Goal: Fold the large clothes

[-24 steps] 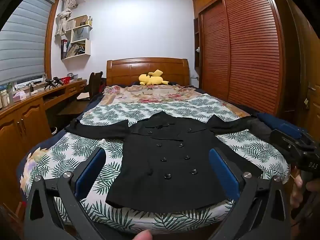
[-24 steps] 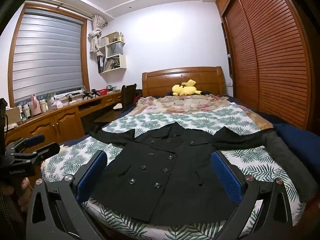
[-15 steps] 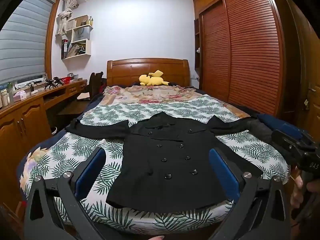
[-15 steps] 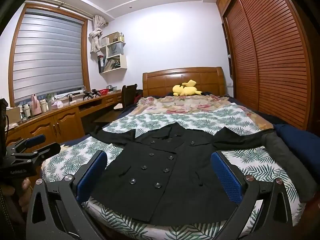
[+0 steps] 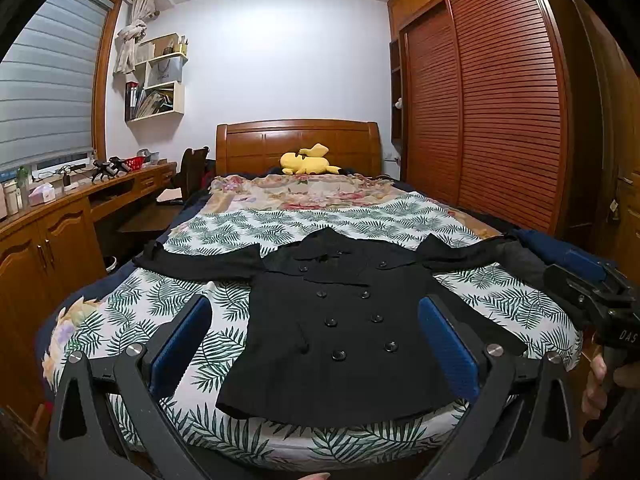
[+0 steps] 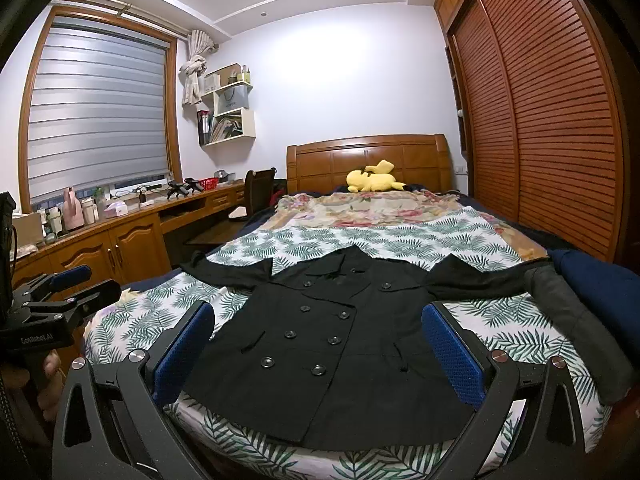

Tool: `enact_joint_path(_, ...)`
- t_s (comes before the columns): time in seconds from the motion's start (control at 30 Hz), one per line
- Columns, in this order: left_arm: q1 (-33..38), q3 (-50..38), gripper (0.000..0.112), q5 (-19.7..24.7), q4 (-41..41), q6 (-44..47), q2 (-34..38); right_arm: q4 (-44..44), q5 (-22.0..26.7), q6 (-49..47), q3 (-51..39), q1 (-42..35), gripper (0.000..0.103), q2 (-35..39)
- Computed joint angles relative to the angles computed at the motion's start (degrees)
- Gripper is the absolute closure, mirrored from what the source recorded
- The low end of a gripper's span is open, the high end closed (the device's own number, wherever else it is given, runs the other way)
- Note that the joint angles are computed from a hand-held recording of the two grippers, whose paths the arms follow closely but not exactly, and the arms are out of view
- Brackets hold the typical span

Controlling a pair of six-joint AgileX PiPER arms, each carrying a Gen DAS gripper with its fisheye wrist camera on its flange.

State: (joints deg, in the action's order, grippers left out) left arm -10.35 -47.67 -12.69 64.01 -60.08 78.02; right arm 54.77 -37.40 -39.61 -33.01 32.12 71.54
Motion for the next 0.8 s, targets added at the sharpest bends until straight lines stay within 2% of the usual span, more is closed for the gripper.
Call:
enact_joint_path(0.43,-0.66,-0.46,0.009,0.80,3.34,-3.41,-0.94,0.37,-0.20,-0.26,-0.15,0.31,0.000,0.18)
enact_joint_path(0.8,-1.56,1.53,0.009,0.69,-6.03,6.43,-2.56,0.37,-0.33,-0.02,-0.45,0.26,0.000,0.74)
